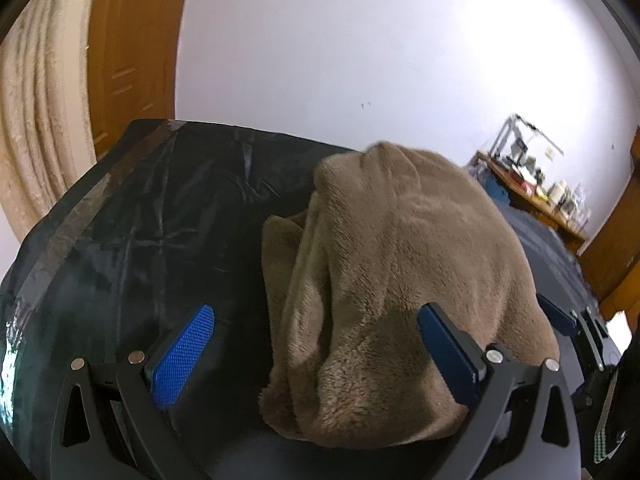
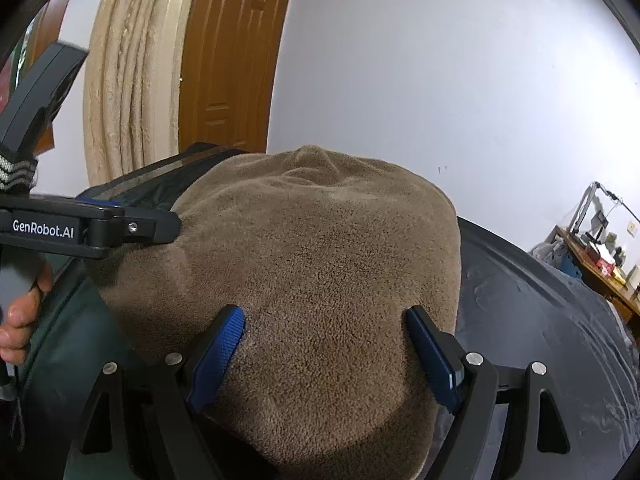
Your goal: Fold clothes
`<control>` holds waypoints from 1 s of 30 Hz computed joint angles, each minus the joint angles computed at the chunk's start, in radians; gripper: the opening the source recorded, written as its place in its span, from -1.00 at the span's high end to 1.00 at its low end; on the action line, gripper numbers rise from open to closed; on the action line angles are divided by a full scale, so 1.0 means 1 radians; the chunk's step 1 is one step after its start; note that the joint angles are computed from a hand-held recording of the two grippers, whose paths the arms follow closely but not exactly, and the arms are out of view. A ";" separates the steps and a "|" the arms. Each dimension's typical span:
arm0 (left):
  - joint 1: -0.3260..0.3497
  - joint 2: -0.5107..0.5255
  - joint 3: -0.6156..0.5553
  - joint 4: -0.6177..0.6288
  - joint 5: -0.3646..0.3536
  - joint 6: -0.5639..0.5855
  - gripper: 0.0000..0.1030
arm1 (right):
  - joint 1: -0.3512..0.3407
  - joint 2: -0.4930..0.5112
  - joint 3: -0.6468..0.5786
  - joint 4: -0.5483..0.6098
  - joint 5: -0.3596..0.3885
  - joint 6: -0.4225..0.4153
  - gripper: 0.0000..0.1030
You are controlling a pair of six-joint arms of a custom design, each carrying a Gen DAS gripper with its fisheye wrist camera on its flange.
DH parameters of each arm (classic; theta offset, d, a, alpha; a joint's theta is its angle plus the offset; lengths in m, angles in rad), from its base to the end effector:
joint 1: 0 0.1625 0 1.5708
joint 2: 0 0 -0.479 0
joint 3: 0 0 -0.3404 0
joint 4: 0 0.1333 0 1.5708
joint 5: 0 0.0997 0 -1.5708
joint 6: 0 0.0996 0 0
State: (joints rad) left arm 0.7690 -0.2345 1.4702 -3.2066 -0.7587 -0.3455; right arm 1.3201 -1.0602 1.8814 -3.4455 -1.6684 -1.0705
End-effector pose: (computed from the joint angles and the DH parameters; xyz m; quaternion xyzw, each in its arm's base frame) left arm -0.3574 -0.6320 -0.0719 0.1272 0.8948 -0.3634 0.2261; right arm -0.0295 -0.6133 0.3689 0.3216 -0.8017 0.3706 0.3414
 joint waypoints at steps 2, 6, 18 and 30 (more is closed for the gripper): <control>0.004 -0.012 0.018 -0.026 0.009 -0.028 -0.99 | 0.006 -0.011 -0.001 0.004 0.017 0.031 -0.64; 0.018 -0.038 0.053 -0.069 0.010 -0.100 -0.99 | 0.018 -0.019 0.007 -0.013 0.073 0.069 -0.64; 0.044 -0.064 0.086 -0.109 -0.037 -0.168 -0.99 | 0.108 0.114 -0.053 0.097 -0.083 -0.047 -0.71; 0.072 -0.049 0.002 -0.006 -0.128 -0.161 -0.99 | 0.091 0.093 -0.035 0.167 -0.033 -0.025 -0.74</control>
